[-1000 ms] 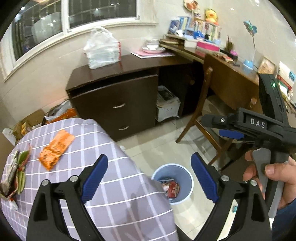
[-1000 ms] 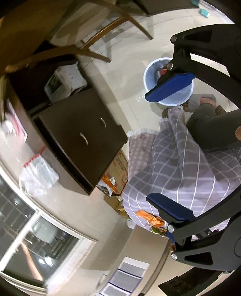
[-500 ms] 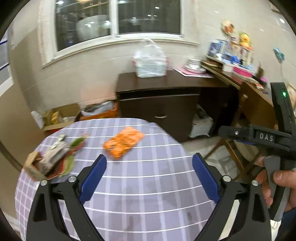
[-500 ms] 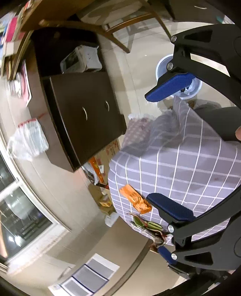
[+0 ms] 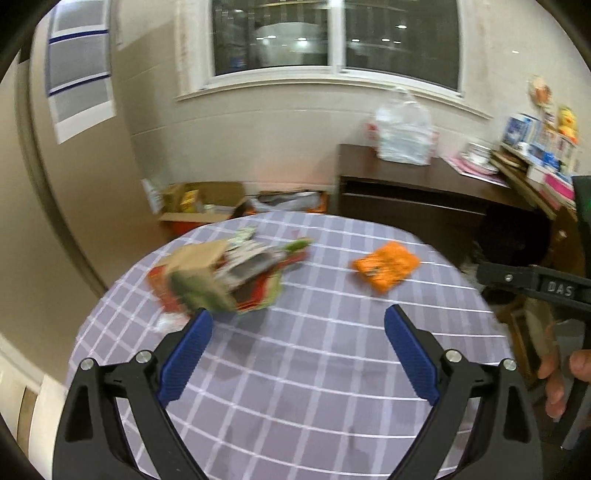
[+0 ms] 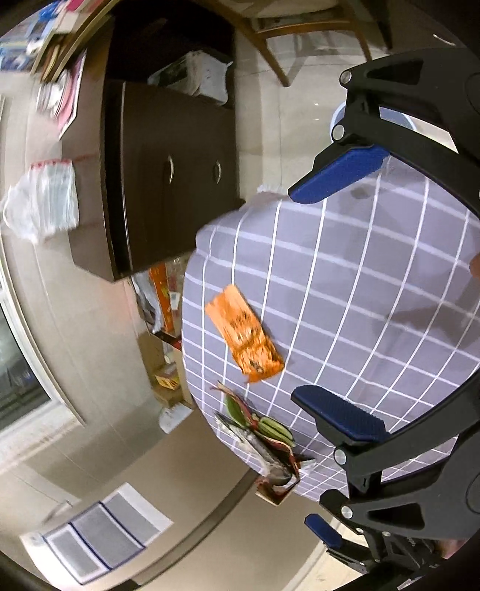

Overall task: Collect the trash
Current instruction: 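Grasp the orange packet with the right gripper while the left grasps the cardboard box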

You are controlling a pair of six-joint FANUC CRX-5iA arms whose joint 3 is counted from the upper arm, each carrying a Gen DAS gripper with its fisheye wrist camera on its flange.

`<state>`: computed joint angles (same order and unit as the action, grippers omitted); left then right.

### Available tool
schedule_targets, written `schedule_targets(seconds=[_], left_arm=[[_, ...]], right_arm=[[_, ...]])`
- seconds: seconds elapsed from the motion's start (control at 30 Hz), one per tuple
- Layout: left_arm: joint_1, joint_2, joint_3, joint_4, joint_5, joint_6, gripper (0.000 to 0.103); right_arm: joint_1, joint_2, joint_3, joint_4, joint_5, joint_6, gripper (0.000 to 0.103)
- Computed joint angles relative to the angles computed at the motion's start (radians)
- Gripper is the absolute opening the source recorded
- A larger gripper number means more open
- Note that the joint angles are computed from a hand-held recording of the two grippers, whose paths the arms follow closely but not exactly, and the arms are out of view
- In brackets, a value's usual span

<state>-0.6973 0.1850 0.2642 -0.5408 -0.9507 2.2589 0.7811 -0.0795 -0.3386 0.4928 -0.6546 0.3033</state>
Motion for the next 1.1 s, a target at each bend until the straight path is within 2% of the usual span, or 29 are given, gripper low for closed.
schedule_targets(seconds=[0.2, 0.47, 0.6, 0.67, 0.7, 0.73, 0.77, 0.83, 0.87, 0.93, 1.0, 1.1], left_arm=[[0.026, 0.005, -0.007, -0.069, -0.057, 0.131, 0.092], [0.043, 0.103, 0.1, -0.145, -0.174, 0.253, 0.092], [0.086, 0.106, 0.082, -0.098, -0.13, 0.268, 0.092], [0.109, 0.093, 0.053, -0.066, -0.085, 0.261, 0.08], [0.126, 0.089, 0.039, -0.034, -0.063, 0.24, 0.065], [0.139, 0.085, 0.027, -0.009, -0.047, 0.223, 0.054], [0.149, 0.078, 0.012, 0.007, -0.033, 0.217, 0.049], [0.158, 0.066, -0.01, 0.02, -0.015, 0.213, 0.026], [0.167, 0.053, -0.029, 0.03, -0.001, 0.21, 0.022], [0.181, 0.024, -0.069, 0.044, 0.031, 0.206, 0.009], [0.194, -0.012, -0.114, 0.052, 0.066, 0.203, 0.004], [0.202, -0.068, -0.171, 0.049, 0.098, 0.195, 0.003]], right_arm=[[0.01, 0.12, 0.101, -0.019, -0.024, 0.123, 0.097], [0.001, 0.251, 0.208, -0.033, -0.036, 0.239, 0.097], [-0.001, 0.285, 0.243, -0.03, -0.037, 0.272, 0.097], [0.0, 0.305, 0.264, -0.018, -0.05, 0.289, 0.097], [-0.001, 0.318, 0.276, -0.016, -0.056, 0.304, 0.097], [-0.001, 0.329, 0.287, -0.014, -0.059, 0.314, 0.097], [-0.001, 0.342, 0.299, -0.013, -0.064, 0.323, 0.097], [0.0, 0.371, 0.325, -0.016, -0.086, 0.353, 0.095], [0.004, 0.379, 0.33, -0.013, -0.091, 0.36, 0.09], [0.014, 0.388, 0.316, 0.048, -0.098, 0.34, 0.065], [0.01, 0.368, 0.303, 0.009, -0.061, 0.365, 0.046], [0.013, 0.358, 0.309, -0.023, -0.07, 0.406, 0.043]])
